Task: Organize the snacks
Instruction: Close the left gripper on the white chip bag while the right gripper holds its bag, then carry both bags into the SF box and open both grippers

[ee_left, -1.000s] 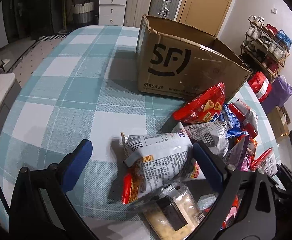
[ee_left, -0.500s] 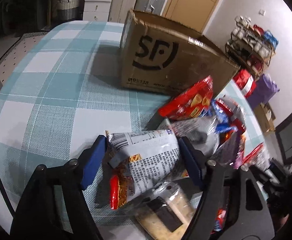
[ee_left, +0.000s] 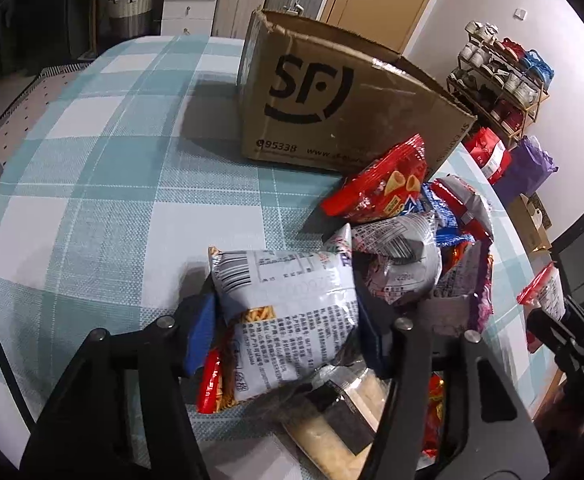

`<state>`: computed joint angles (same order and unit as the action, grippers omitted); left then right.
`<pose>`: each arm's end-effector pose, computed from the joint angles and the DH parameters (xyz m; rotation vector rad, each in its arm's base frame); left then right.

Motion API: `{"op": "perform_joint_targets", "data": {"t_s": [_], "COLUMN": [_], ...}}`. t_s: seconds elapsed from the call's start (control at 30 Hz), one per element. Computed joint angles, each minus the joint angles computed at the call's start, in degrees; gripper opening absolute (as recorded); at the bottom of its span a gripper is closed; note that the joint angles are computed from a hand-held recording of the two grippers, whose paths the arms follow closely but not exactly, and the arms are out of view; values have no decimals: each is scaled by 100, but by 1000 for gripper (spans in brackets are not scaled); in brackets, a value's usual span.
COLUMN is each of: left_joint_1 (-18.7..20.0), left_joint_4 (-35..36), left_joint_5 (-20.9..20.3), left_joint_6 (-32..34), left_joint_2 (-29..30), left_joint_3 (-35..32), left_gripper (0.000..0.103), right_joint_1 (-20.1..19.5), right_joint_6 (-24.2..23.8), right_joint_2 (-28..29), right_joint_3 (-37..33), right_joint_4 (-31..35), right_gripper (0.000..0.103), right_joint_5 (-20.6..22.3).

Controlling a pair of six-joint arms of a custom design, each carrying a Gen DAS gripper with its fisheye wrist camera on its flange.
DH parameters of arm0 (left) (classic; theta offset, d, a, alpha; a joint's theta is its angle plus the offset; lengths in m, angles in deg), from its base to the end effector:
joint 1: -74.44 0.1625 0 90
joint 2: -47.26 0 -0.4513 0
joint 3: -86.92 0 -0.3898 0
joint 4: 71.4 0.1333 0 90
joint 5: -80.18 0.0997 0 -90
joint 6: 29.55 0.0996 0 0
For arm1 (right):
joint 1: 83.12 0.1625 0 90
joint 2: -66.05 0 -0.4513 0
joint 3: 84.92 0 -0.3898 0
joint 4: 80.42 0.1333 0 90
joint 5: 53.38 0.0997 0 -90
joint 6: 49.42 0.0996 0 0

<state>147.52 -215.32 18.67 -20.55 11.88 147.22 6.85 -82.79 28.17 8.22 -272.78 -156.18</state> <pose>-0.0747 -0.8669 0.2313 0.4158 2.5662 -0.7147 0.1109 -0.7174 0.1262 0.6073 -2.4595 0.9748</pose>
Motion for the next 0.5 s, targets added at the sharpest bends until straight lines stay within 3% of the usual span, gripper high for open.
{"op": "perform_joint_targets", "data": {"t_s": [0.5], "left_joint_1": [-187], "left_joint_4": [-841], "left_joint_5": [-173], "left_joint_6": [252], "left_joint_2": [-616], "left_joint_3": [772], "left_gripper": [56], "right_joint_1": [185], "right_joint_6": [-21], "right_joint_2": [-159], "right_joint_3": [75], "right_joint_4": [64], "right_gripper": [55], "right_joint_5": [286]}}
